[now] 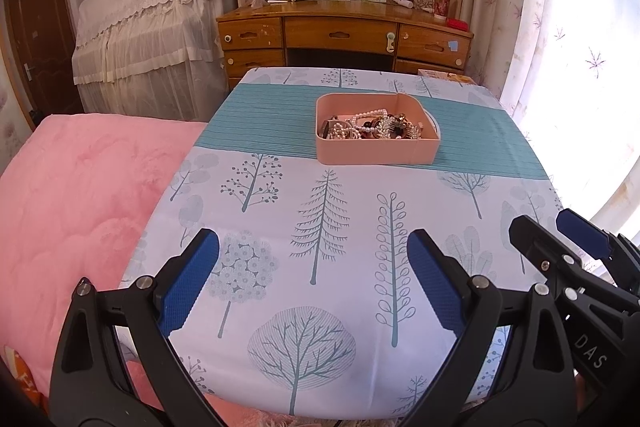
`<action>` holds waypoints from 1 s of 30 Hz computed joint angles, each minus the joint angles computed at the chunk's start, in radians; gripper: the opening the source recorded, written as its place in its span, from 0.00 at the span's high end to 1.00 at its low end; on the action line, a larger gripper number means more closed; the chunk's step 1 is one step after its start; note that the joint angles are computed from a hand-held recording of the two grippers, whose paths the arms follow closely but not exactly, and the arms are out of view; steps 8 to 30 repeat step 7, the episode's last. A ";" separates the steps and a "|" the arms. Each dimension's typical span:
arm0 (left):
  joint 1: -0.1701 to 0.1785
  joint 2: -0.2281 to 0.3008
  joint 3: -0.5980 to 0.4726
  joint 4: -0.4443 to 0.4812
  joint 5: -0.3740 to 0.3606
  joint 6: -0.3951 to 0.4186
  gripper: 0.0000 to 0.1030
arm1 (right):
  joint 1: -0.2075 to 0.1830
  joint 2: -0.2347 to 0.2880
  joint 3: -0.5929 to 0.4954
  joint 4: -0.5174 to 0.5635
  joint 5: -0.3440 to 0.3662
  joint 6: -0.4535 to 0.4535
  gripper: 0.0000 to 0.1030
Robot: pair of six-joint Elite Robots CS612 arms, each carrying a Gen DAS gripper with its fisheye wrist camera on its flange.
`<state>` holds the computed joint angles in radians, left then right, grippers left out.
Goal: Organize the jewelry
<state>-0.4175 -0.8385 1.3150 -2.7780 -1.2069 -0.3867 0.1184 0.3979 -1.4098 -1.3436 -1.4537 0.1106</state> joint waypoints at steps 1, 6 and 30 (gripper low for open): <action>0.001 -0.001 0.004 -0.001 -0.001 0.000 0.09 | 0.000 0.000 0.002 -0.001 -0.001 0.000 0.35; 0.003 0.006 -0.009 0.019 -0.005 -0.001 0.09 | 0.002 -0.002 0.007 0.001 -0.001 0.001 0.35; 0.005 0.005 -0.006 0.021 -0.007 -0.001 0.09 | 0.002 -0.001 0.008 0.003 -0.001 0.001 0.35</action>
